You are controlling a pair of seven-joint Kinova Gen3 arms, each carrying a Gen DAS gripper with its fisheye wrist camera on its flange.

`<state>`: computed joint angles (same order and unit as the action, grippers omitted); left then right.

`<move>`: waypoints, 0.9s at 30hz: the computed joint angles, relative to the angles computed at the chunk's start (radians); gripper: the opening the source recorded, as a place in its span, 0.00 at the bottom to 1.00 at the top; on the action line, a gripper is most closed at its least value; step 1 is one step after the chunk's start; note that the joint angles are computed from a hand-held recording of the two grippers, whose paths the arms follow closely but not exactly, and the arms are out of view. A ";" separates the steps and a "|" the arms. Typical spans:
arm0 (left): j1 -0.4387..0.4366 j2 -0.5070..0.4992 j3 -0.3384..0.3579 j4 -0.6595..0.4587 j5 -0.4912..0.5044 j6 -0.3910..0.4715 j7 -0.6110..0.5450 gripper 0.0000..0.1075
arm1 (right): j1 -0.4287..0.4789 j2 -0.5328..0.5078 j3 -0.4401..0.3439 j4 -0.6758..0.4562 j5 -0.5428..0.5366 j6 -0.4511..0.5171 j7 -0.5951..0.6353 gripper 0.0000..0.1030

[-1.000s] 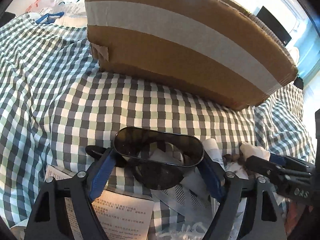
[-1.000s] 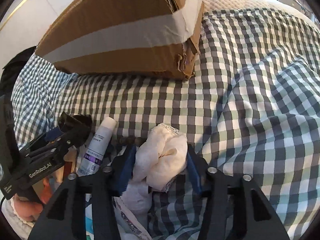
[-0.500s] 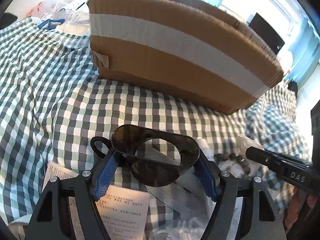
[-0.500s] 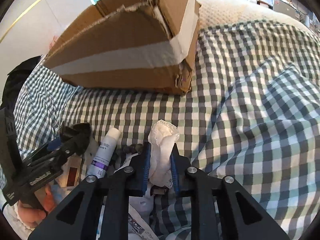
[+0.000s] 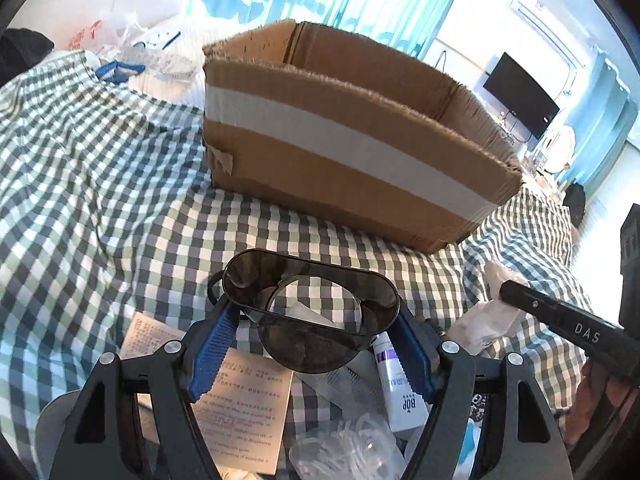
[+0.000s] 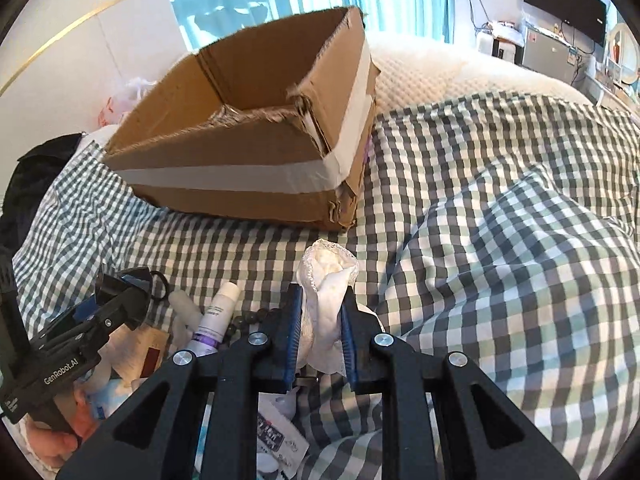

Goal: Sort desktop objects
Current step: 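Lift the white tissue with the right gripper while the left gripper holds black sunglasses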

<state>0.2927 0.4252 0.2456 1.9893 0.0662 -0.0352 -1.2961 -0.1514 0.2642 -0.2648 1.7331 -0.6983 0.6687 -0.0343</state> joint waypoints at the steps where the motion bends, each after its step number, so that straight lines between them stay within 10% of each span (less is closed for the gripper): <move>1: 0.008 -0.008 -0.008 0.007 0.002 -0.005 0.002 0.71 | 0.007 -0.006 -0.005 0.009 -0.012 0.001 0.012 0.17; 16: 0.249 -0.194 -0.327 -0.036 0.010 0.035 -0.050 0.71 | 0.040 -0.093 0.057 0.062 -0.220 0.117 0.148 0.17; 27: -0.154 -0.097 0.081 -0.228 -0.013 0.121 -0.179 0.71 | -0.039 -0.142 0.071 0.063 -0.266 0.049 0.023 0.17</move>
